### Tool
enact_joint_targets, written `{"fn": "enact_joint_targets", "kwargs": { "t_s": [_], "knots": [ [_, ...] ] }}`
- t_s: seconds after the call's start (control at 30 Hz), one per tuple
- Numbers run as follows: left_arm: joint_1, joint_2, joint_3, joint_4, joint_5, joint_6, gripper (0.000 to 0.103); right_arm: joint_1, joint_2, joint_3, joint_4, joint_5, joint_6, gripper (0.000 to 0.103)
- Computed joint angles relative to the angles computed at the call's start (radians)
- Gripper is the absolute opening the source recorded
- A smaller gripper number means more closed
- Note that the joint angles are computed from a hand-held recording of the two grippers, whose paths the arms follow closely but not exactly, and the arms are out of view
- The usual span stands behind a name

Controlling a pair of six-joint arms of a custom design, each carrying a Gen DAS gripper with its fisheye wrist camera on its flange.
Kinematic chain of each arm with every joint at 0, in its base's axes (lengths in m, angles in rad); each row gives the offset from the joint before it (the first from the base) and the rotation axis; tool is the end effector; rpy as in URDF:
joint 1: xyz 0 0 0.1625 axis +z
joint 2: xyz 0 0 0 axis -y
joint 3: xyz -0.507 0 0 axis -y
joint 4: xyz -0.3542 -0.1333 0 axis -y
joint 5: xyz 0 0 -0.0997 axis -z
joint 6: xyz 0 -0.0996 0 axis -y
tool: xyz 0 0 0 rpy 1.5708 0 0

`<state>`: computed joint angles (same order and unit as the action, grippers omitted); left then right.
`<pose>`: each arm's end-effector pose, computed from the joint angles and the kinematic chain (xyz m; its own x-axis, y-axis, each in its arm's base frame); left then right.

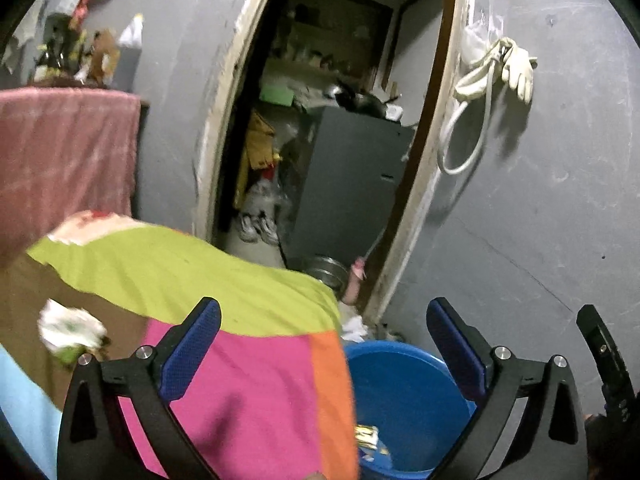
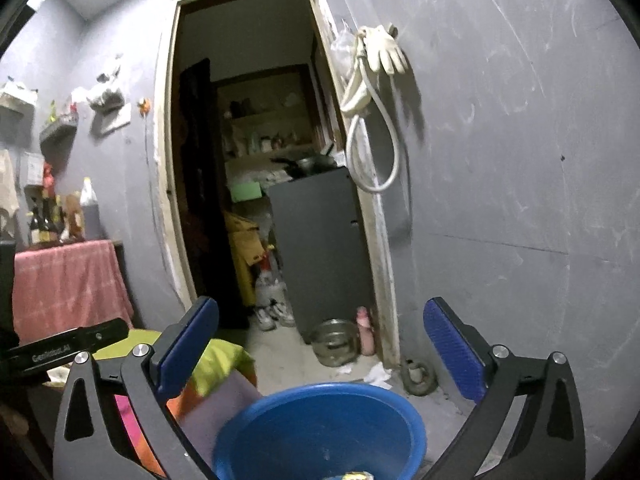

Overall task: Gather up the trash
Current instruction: 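Move both tools back over the white crumpled tissue on the blanket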

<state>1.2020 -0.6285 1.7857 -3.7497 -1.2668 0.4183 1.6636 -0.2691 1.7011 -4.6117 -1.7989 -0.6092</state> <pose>-0.0950 -0.6983 0.1717 -0.8209 0.2944 -0.4893 0.5708 0.4019 -0.7160 0.1688 -0.6179 0.0498 -0.8146 0.1322 0.5647 -0.5641 0.0460 -0.8244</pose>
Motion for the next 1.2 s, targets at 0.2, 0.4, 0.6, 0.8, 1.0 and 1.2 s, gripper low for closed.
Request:
{"fn": "enact_joint_targets", "kwargs": {
  "t_s": [0.2,0.4,0.6,0.8,1.0,1.2],
  "knots": [
    [0.003,-0.064,0.071,-0.087,0.007,0.064,0.101,0.051,0.018,-0.011,0.001,0.015,-0.002,0.103],
    [0.020,-0.129,0.124,-0.136,0.009,0.105,0.101,0.109,0.041,-0.045,0.016,0.013,-0.010,0.103],
    [0.061,-0.196,0.154,-0.131,0.017,0.136,0.101,0.161,0.077,-0.091,0.061,-0.006,-0.009,0.103],
    [0.112,-0.243,0.158,-0.123,0.036,0.157,0.101,0.197,0.116,-0.134,0.111,-0.018,-0.008,0.103],
    [0.166,-0.280,0.163,-0.090,0.041,0.167,0.101,0.223,0.149,-0.169,0.154,-0.029,-0.013,0.103],
    [0.214,-0.308,0.145,0.050,0.037,0.160,0.101,0.235,0.177,-0.211,0.237,-0.044,-0.033,0.103]
  ]
}}
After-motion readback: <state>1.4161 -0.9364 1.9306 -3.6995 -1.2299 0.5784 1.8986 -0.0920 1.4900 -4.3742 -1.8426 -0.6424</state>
